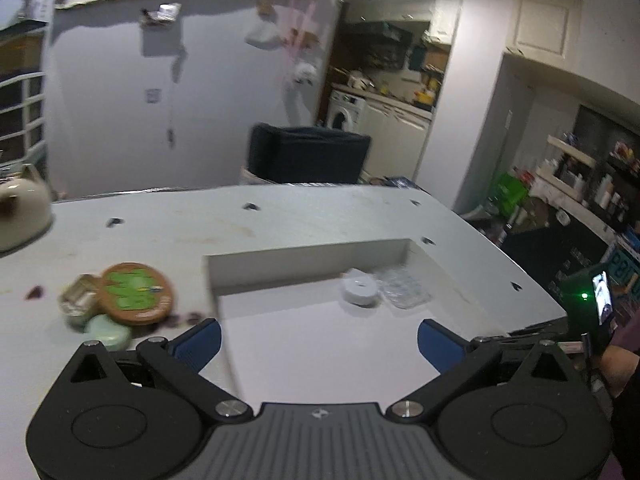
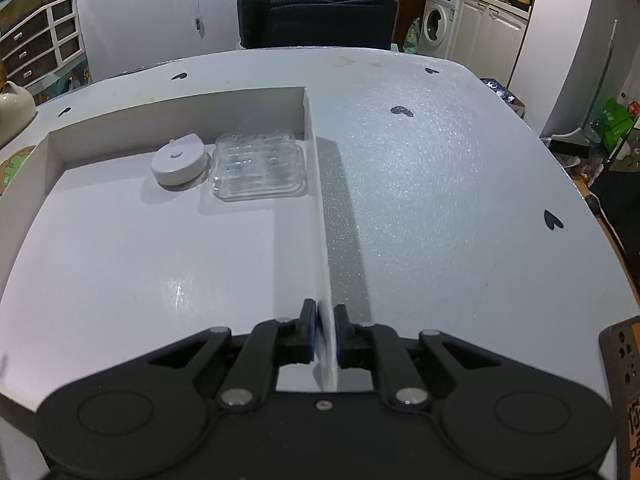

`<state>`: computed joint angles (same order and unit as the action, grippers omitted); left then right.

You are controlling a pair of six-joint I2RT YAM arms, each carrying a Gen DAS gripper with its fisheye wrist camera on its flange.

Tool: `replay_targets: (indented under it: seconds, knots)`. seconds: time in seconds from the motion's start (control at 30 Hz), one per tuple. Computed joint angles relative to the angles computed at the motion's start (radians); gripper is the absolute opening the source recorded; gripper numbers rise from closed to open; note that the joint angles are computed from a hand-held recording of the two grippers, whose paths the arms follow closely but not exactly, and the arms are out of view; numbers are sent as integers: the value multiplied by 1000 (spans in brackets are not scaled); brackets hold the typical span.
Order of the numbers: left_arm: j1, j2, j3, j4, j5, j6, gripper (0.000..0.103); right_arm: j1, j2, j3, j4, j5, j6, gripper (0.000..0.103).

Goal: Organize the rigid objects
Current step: 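Return the left gripper and grasp the clear lidded cup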

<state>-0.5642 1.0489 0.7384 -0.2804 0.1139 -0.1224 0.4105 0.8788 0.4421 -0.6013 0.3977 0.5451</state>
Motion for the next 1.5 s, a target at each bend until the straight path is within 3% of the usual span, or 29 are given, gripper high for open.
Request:
replay_targets:
  seconds: [0.37, 0.67, 0.9, 1.37, 1.5]
  knots:
    - [342, -163, -154, -24, 134, 191, 103, 21, 16, 9, -9, 23, 9, 11]
    - [463, -150, -294, 81, 158, 251, 100, 28, 23, 9, -4, 30, 23, 11]
    - [466, -34, -312, 171, 146, 257, 69, 37, 38, 18, -12, 41, 24, 12]
    - [408, 110, -361, 363, 128, 281, 50, 45, 43, 16, -7, 49, 35, 12]
    - [389, 105, -407, 444, 87, 265, 33, 44, 37, 13, -6, 48, 31, 12]
